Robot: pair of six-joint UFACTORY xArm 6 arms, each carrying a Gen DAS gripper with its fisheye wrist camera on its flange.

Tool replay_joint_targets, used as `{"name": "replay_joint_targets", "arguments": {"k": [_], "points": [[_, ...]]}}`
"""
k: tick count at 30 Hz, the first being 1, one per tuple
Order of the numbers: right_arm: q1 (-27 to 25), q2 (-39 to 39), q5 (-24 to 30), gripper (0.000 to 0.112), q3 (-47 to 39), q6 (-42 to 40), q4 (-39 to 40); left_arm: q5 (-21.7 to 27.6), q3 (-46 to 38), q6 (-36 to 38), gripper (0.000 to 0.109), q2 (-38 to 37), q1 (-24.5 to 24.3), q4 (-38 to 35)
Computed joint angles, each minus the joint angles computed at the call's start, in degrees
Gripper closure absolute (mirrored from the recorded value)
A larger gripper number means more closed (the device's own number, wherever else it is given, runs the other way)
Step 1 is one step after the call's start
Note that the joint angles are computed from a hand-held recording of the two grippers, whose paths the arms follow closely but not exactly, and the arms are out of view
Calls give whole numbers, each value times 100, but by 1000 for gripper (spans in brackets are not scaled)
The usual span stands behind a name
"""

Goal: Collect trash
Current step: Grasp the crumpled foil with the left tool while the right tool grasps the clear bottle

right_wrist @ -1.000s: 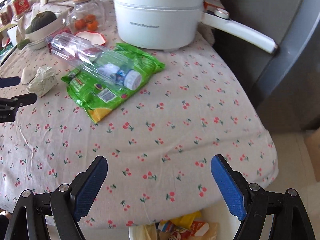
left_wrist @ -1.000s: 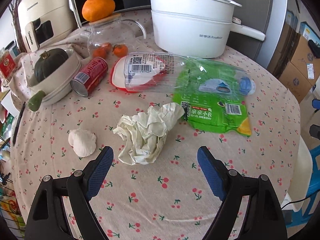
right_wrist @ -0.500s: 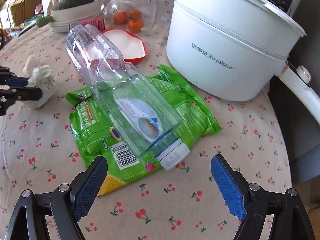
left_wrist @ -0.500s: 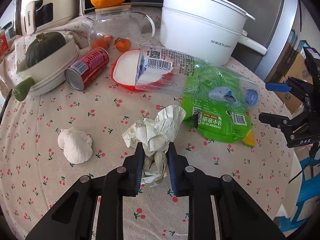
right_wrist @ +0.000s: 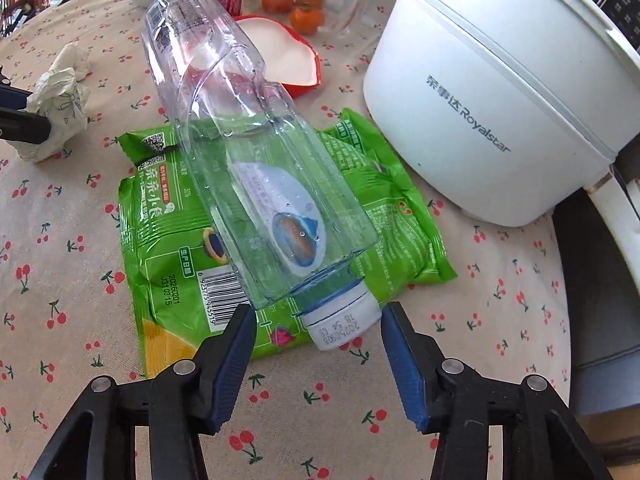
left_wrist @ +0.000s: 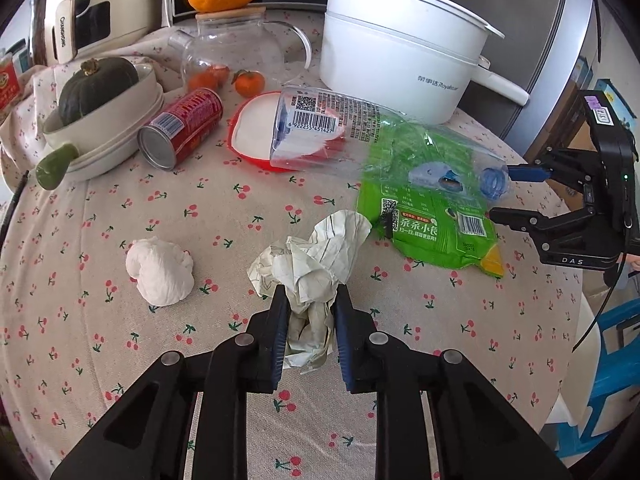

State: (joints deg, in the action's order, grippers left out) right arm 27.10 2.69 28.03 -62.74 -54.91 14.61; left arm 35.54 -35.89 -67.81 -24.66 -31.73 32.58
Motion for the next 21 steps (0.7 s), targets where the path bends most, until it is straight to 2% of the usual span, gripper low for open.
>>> {"name": "replay_joint_targets", "arguments": {"k": [1, 2, 6, 8, 13, 17, 18, 21], "points": [[-4, -81, -49, 65, 90, -86, 80, 43, -5, -19, 86, -39, -20, -27], [-10, -163, -32, 81, 158, -117, 123, 98, -14, -49, 86, -85, -51, -59], [-128, -689, 195, 81, 507, -130, 521, 401, -109, -279, 86, -308, -267, -91], [-198, -1007, 418, 81, 678, -68, 711, 705, -215, -443, 86, -421, -496, -65], [-346, -2068, 1151, 82, 1222, -5, 1080, 1482, -484, -1037, 86, -738, -1325, 162], [-352, -2827, 1837, 82, 1692, 416, 1070, 1949, -515, -1742, 86, -991, -2037, 316], [-305, -3001, 1937, 112, 1849, 525, 942, 2055, -502, -1900, 86, -1048, -2206, 345], [-106, -3423, 2045, 110, 2308, 832, 639, 2274, -404, -2334, 86, -1214, -2620, 362]]}}
